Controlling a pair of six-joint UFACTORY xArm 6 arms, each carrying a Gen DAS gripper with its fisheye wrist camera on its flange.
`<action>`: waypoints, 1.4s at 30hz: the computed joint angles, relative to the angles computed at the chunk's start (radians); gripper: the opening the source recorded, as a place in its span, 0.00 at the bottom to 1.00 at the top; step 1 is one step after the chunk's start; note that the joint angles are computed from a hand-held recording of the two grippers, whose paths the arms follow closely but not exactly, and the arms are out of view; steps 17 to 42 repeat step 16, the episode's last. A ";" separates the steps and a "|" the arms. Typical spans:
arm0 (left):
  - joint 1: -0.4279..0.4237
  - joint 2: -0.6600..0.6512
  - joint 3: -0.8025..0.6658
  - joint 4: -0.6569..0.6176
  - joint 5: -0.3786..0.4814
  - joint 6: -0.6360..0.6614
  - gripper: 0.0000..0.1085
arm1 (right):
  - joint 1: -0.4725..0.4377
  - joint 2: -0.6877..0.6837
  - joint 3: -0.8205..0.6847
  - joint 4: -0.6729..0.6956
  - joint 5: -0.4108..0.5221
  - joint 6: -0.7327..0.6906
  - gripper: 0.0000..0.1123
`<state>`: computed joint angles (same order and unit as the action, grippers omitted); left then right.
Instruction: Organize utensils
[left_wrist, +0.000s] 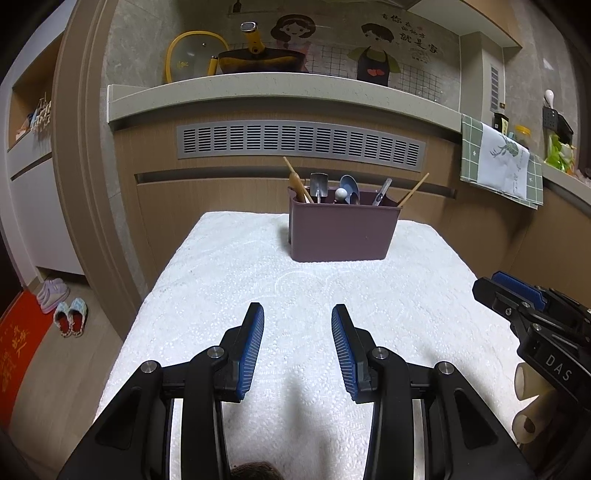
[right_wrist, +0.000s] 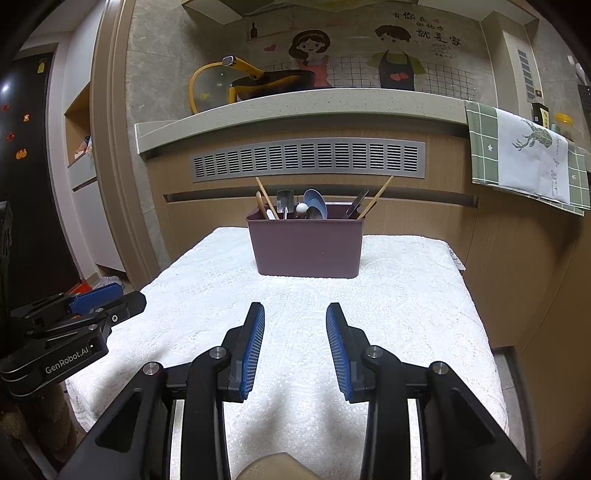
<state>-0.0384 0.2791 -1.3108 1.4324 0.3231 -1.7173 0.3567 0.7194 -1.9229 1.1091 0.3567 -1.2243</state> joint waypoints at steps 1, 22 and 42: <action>0.000 0.002 -0.001 -0.001 -0.002 0.003 0.36 | 0.000 0.000 0.000 0.001 -0.002 -0.001 0.29; 0.009 0.007 0.000 0.001 -0.017 -0.012 0.36 | 0.000 0.002 -0.004 -0.024 -0.014 0.032 0.29; 0.009 0.007 0.000 0.001 -0.017 -0.012 0.36 | 0.000 0.002 -0.004 -0.024 -0.014 0.032 0.29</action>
